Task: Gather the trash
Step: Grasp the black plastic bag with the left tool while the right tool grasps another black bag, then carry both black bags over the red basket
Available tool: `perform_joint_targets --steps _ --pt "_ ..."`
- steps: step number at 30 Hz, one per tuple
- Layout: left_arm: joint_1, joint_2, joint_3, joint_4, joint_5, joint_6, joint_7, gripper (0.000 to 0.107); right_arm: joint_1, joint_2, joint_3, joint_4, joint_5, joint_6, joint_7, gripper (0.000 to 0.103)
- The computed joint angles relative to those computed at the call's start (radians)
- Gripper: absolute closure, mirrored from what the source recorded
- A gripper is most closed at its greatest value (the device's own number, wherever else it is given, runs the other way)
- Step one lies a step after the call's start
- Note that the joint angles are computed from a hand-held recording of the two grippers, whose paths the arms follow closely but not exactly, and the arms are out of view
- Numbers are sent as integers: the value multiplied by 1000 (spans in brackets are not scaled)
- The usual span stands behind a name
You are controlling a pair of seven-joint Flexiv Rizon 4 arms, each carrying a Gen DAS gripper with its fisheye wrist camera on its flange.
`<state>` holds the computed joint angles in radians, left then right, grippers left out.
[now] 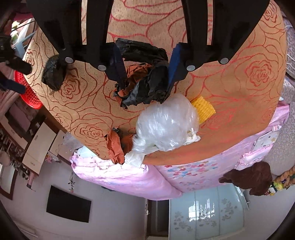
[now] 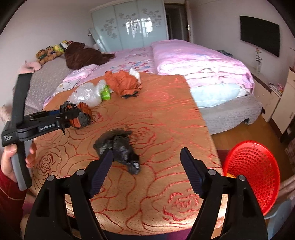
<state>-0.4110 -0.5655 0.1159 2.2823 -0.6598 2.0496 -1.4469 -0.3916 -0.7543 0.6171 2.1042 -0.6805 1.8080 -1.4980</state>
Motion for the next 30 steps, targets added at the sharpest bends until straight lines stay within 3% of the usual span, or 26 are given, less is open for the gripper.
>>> perform_joint_targets --steps 4,11,16,23,30 --pt "0 25 -3 25 3 21 -12 67 28 -13 4 -15 2 -10 -10 21" --pt "-1 53 -17 46 -12 50 -19 67 163 -2 -94 -26 22 30 -18 20" --pt "12 58 -32 57 -16 63 -24 67 184 -16 -101 -45 24 11 -14 20" --pt "20 63 -43 68 -9 74 -39 67 158 -36 -51 -66 51 -67 -66 55" --pt "24 70 -52 74 2 88 -49 67 137 -26 -27 -48 107 -34 -120 66"
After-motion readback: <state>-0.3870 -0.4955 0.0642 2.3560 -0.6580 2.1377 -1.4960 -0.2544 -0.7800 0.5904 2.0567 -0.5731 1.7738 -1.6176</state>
